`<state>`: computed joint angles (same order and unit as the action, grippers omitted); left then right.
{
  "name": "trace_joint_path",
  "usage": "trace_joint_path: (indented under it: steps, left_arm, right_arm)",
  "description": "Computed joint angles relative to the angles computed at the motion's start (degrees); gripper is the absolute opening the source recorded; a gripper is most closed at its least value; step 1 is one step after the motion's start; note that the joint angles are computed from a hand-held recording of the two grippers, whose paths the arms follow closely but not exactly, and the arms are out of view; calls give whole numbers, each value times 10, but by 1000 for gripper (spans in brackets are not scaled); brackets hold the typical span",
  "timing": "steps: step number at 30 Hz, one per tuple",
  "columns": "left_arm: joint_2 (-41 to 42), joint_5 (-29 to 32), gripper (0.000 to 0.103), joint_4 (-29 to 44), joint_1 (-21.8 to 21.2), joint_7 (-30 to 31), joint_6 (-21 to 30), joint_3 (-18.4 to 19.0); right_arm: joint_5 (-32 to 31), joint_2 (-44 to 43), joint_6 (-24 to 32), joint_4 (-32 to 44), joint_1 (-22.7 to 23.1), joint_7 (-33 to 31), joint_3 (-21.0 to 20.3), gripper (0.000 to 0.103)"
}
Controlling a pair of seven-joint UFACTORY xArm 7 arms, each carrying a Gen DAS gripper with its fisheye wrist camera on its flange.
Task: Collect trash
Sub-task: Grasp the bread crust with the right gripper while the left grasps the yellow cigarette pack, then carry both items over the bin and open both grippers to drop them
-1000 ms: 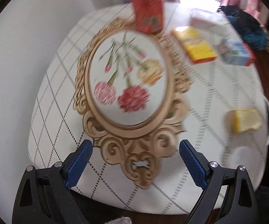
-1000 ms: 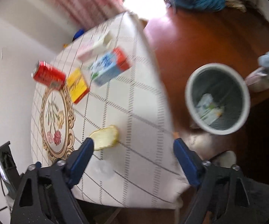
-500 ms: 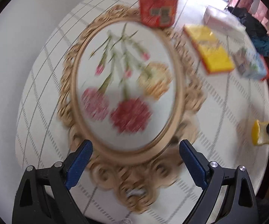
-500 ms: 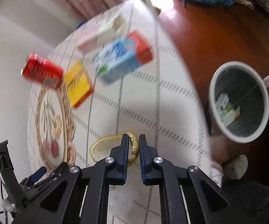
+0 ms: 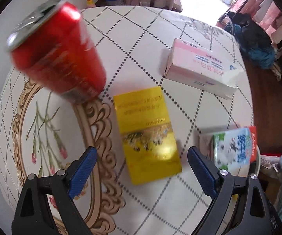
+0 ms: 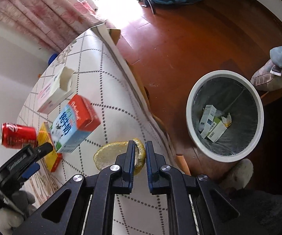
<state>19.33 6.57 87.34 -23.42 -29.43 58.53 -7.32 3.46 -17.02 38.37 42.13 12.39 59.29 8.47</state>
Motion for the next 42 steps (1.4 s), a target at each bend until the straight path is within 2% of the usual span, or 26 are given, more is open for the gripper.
trace_joint_path:
  steps: [2, 3, 5, 6, 10, 13, 15, 19, 23, 26, 28, 29, 32, 37, 38, 39, 42]
  left_arm:
    - [14, 3, 91, 11, 0, 1, 1, 2]
    - [19, 7, 74, 14, -2, 0, -1, 3]
    - [17, 24, 67, 8, -7, -1, -12, 6]
    - [15, 28, 56, 6, -8, 5, -20, 5]
    - [-17, 31, 56, -34, -7, 20, -26, 1]
    - [-76, 20, 56, -111, 2, 35, -46, -5]
    - [-143, 12, 56, -192, 10, 47, -61, -11]
    - [-267, -37, 56, -325, 29, 88, -57, -15]
    - [-341, -74, 57, -402, 42, 126, -60, -11]
    - [-355, -96, 58, -414, 52, 139, -61, -7]
    - [-353, -127, 65, -412, 57, 155, -58, 4]
    - [-350, -139, 66, -408, 63, 171, -57, 13]
    - [-326, -116, 66, -385, 83, 177, -60, 9]
    - [-283, -71, 65, -346, 90, 137, -54, -11]
    - [-281, -58, 63, -345, 89, 127, -55, -14]
    - [-285, -51, 54, -348, 85, 114, -57, -20]
    - [-283, -36, 54, -342, 73, 87, -60, -29]
  right_arm:
    - [5, 1, -4, -4, 0, -2, -3, 11]
    - [6, 2, -3, -2, 1, -3, -3, 11]
    - [6, 3, -3, -1, 1, -8, -4, 11]
    - [6, 2, -2, 0, 1, -10, -4, 11]
    - [16, -8, -1, -2, 9, -23, -4, 11]
    - [28, -20, 1, -4, 19, -41, -3, 11]
    - [35, -32, 11, -7, 29, -61, -2, 11]
    - [71, -57, 25, -26, 60, -96, 2, 11]
    - [106, -71, 31, -48, 89, -111, 13, 11]
    - [107, -72, 33, -55, 96, -102, 25, 11]
    - [104, -71, 32, -56, 97, -97, 27, 11]
    - [101, -70, 32, -56, 97, -93, 28, 11]
    - [99, -65, 36, -50, 98, -90, 28, 11]
    - [93, -53, 39, -39, 97, -89, 28, 11]
    - [91, -51, 39, -36, 97, -88, 28, 11]
    - [89, -50, 38, -34, 97, -86, 29, 11]
    - [79, -52, 35, -32, 94, -80, 33, 11]
